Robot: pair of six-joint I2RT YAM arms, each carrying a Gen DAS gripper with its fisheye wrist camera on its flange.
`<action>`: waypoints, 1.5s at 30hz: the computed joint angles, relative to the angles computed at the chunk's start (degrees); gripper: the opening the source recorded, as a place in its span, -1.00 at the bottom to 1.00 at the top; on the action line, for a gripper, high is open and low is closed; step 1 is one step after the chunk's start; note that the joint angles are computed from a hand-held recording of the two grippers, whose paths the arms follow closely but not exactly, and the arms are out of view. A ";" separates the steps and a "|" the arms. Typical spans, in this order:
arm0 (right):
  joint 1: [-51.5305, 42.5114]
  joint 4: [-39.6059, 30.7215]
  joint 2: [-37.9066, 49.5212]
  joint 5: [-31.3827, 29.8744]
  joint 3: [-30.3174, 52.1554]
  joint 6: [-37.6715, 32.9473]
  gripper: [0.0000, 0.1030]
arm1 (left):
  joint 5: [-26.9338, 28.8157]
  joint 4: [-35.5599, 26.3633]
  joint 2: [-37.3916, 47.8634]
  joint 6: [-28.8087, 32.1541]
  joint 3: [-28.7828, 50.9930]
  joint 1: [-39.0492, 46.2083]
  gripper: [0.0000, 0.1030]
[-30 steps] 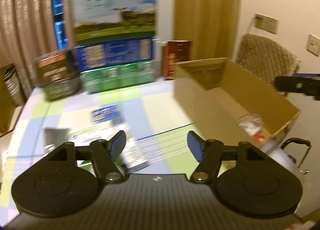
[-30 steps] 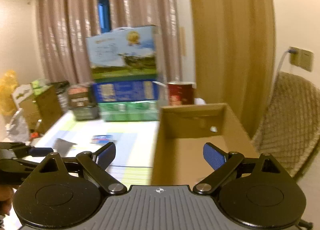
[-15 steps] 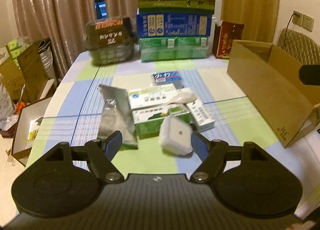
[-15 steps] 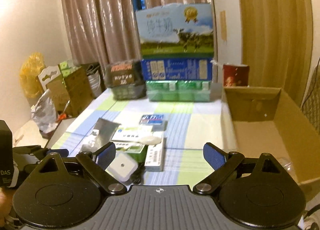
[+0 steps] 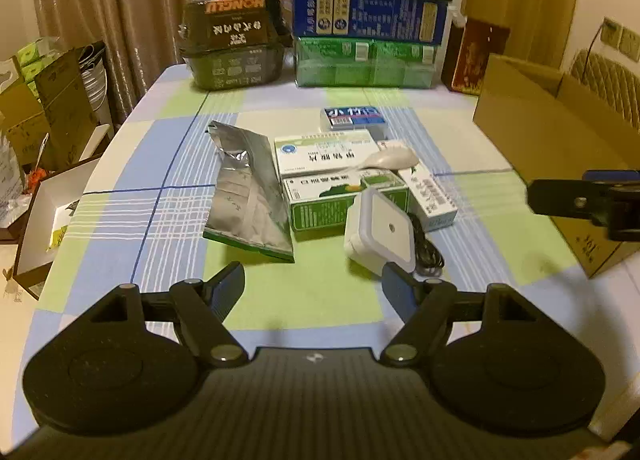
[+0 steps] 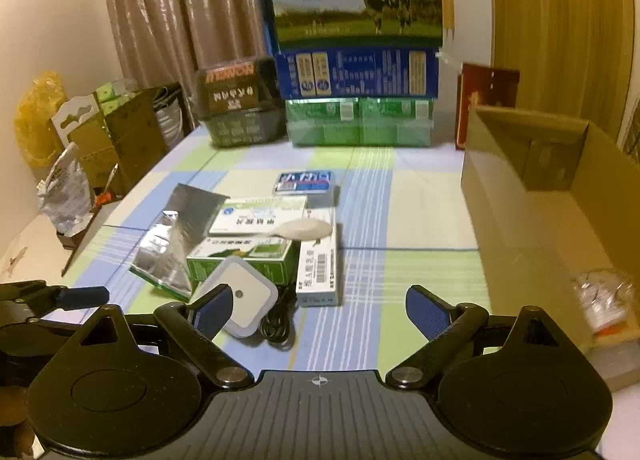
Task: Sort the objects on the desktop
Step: 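Bring both tools back over the white night light and its cable, then grasp the white night light with the left tool while the right tool grasps the black cable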
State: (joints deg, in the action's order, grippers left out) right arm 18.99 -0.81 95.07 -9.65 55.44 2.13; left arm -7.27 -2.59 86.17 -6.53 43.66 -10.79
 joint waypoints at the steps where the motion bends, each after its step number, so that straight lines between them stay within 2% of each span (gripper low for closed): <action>1: -0.03 0.16 0.76 -0.18 0.24 0.06 0.77 | -0.42 0.08 0.47 0.34 0.26 -0.17 0.39; 12: -2.74 -1.55 8.17 -2.77 4.44 -0.55 0.55 | -1.46 2.82 3.40 0.00 1.66 -0.80 0.36; 26: -2.49 -2.26 11.54 -3.12 6.57 -1.30 0.34 | -2.39 3.31 7.56 1.43 4.14 -1.49 0.28; 34: -3.32 -4.09 13.94 -2.77 9.15 -1.32 0.32 | -0.67 6.07 13.49 7.65 7.81 -3.12 0.22; 40: -3.53 -4.87 14.89 -2.97 10.17 -1.89 0.31 | -1.92 6.67 17.86 13.10 10.55 -5.08 0.13; 45: -3.61 -5.12 15.06 -3.55 10.45 -1.70 0.31 | -1.55 6.72 19.84 14.80 11.83 -5.63 0.13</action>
State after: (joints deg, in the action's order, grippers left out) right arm 15.37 -5.93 110.13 -13.20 65.90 0.44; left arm -8.82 4.13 106.01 8.27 55.49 -16.42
